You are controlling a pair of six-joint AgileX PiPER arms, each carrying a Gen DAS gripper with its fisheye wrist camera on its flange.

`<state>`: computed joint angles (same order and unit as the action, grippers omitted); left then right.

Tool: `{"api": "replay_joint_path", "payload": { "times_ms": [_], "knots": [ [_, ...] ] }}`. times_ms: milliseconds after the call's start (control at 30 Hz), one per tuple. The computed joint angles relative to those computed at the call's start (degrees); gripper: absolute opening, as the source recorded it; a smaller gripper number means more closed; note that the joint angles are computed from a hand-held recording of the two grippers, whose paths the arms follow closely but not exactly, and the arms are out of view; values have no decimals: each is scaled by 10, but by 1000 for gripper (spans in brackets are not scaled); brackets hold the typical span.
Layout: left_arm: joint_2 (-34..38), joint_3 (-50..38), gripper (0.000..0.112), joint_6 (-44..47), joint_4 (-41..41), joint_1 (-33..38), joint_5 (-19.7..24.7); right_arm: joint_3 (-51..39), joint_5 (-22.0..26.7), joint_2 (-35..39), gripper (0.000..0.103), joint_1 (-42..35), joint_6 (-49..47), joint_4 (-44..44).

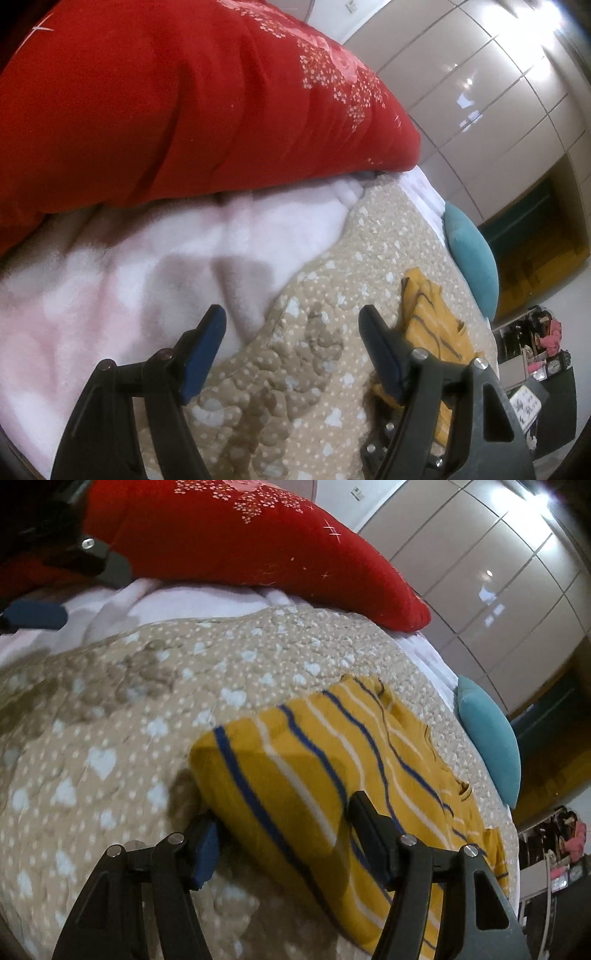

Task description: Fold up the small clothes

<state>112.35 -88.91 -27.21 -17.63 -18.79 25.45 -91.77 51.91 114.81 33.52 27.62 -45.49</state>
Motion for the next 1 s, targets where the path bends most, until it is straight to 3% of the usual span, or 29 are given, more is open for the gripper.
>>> {"api": "replay_joint_path", "payload": {
  "times_ms": [300, 667, 767, 867, 1000],
  "knots": [
    [5, -1, 74, 3, -11, 4, 3, 10, -21, 12, 80, -4, 72, -45],
    [8, -1, 74, 34, -43, 5, 9, 38, -24, 0, 80, 5, 114, -76],
    [11, -6, 74, 41, -48, 2, 12, 51, -35, -24, 80, -9, 80, -13],
    [14, -11, 74, 45, -54, 0, 12, 53, -33, -61, 80, -48, -51, 150],
    [26, -30, 74, 48, -53, -14, 16, 22, 22, -107, 80, -122, -242, 367]
  ]
}}
